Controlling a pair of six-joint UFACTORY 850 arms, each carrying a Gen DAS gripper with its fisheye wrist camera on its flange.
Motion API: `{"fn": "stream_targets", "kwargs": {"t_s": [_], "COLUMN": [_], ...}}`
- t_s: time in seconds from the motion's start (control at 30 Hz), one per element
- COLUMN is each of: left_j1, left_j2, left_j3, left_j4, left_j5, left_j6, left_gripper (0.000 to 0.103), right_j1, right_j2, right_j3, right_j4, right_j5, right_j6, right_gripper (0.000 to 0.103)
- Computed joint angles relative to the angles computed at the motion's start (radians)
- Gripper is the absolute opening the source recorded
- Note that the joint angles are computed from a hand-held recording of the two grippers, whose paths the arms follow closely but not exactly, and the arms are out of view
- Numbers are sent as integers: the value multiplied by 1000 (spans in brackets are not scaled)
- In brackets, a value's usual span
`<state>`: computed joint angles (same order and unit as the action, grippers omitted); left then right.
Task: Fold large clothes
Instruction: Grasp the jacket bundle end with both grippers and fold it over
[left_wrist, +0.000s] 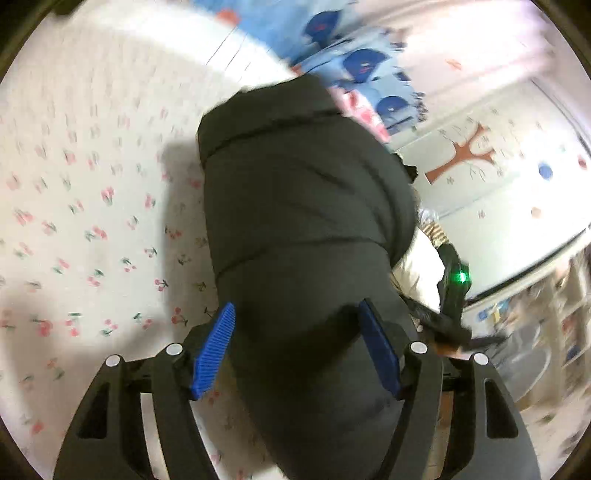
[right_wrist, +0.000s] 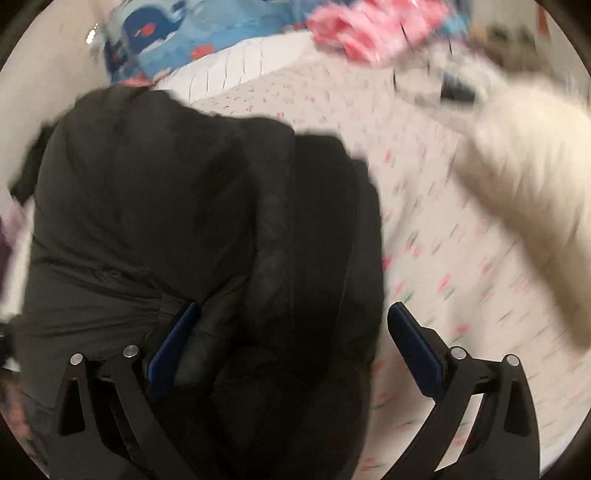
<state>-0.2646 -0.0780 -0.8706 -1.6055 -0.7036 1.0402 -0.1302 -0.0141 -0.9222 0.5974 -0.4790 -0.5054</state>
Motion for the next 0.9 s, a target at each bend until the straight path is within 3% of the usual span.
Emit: {"fn": "stream_targets", "kwargs": {"t_s": [0.03, 0.1, 0.2, 0.3, 0.37, 0.47, 0.53, 0.63, 0.73, 0.8, 0.9], "left_j1": [12, -3, -34, -50, -21, 75, 171, 310, 454, 464, 416], "left_j2": [-24, -95, -114, -35, 11, 101, 183, 227, 217, 281, 349], "left_j3": [-12, -55, -94, -81, -84, -60, -5, 69, 123, 144, 137], "left_j4": [0, -15, 13, 44, 99, 225, 331, 487, 550, 553, 513], "left_j5": [-33, -56, -31, 27, 72, 101, 97, 46, -45, 21, 179], "left_j6": [-5, -9, -2, 69, 80, 52, 7, -104, -175, -151, -109], "left_gripper": [85, 93, 94, 86, 85, 85, 85, 85, 85, 85, 85], "right_j1": [-21, -43, -36, 8, 49, 181, 275, 394, 425, 436, 436], "right_j2": [-11, -21, -23, -35, -60, -127, -166, -221, -213, -179, -133], "right_j3": [8, 32, 58, 50, 30, -32, -73, -123, -112, -90, -58], "right_j4": [101, 255, 416, 524, 598, 670, 652, 497, 448, 352, 185], "right_j5": [-28, -52, -58, -58, -93, -140, -139, -101, -91, -61, -28], "right_j6": [-69, -183, -290, -323, -358, -405, -401, -291, -293, -225, -108], "right_gripper": [96, 96, 97, 97, 97, 97, 97, 97, 97, 97, 97]}}
